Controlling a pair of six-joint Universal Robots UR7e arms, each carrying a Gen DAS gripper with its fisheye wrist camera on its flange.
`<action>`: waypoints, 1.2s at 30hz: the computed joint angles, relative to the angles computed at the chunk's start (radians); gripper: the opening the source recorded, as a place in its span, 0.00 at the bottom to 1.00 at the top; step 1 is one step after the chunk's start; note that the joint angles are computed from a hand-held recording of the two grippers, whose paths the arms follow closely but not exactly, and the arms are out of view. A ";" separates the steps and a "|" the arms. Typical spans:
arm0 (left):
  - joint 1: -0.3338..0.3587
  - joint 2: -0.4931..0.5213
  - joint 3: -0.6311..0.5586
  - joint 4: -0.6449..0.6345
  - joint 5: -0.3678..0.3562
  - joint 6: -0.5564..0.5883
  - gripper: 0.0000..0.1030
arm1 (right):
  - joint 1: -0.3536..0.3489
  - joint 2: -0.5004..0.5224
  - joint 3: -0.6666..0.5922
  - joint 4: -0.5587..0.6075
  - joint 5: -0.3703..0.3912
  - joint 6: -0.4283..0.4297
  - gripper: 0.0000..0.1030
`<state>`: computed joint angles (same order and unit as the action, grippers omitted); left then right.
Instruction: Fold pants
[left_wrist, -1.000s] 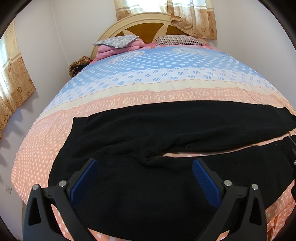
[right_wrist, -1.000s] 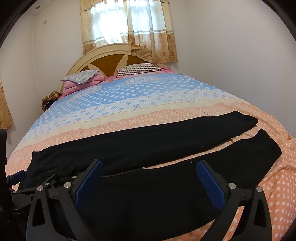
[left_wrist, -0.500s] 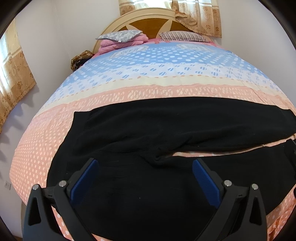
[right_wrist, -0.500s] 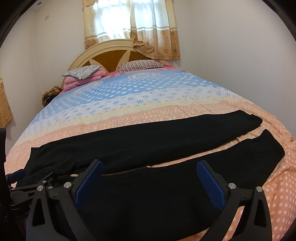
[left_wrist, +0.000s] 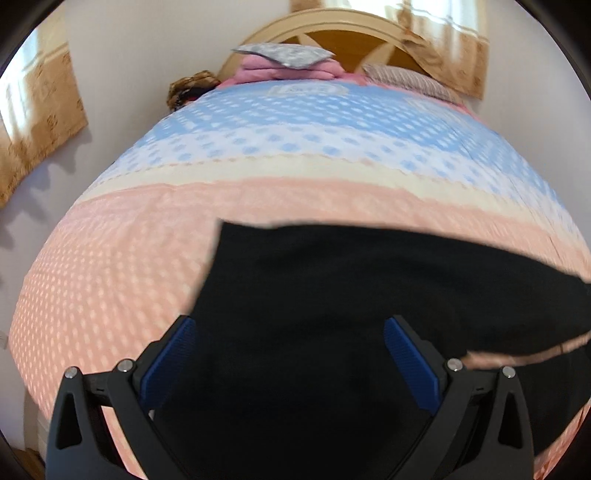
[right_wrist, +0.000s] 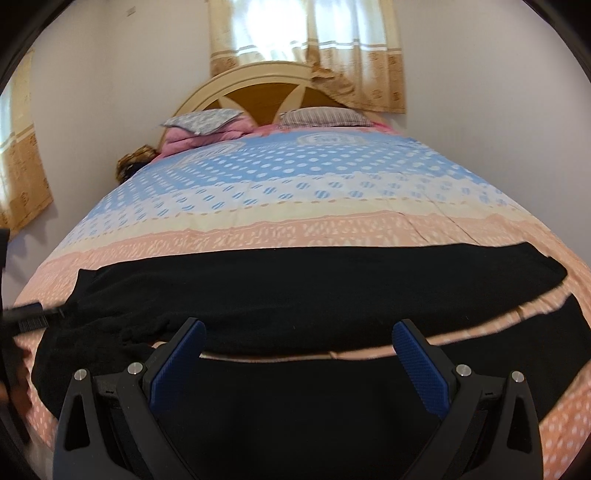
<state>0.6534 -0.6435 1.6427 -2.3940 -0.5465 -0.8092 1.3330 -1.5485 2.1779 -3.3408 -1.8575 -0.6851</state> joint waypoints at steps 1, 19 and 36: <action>0.019 -0.009 0.000 -0.026 0.002 0.030 0.94 | -0.001 0.002 -0.009 0.015 0.004 -0.007 0.98; 0.210 0.089 -0.210 -0.045 -0.204 0.222 0.56 | 0.011 0.112 -0.276 0.393 0.057 -0.162 0.84; 0.238 0.116 -0.247 -0.112 -0.189 0.317 0.55 | -0.007 0.378 -0.700 0.905 -0.006 -0.298 0.38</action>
<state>0.8916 -0.5270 1.3956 -2.5064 -0.7358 -0.4923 1.3259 -1.1702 1.4781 -2.4356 -1.8635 -0.9831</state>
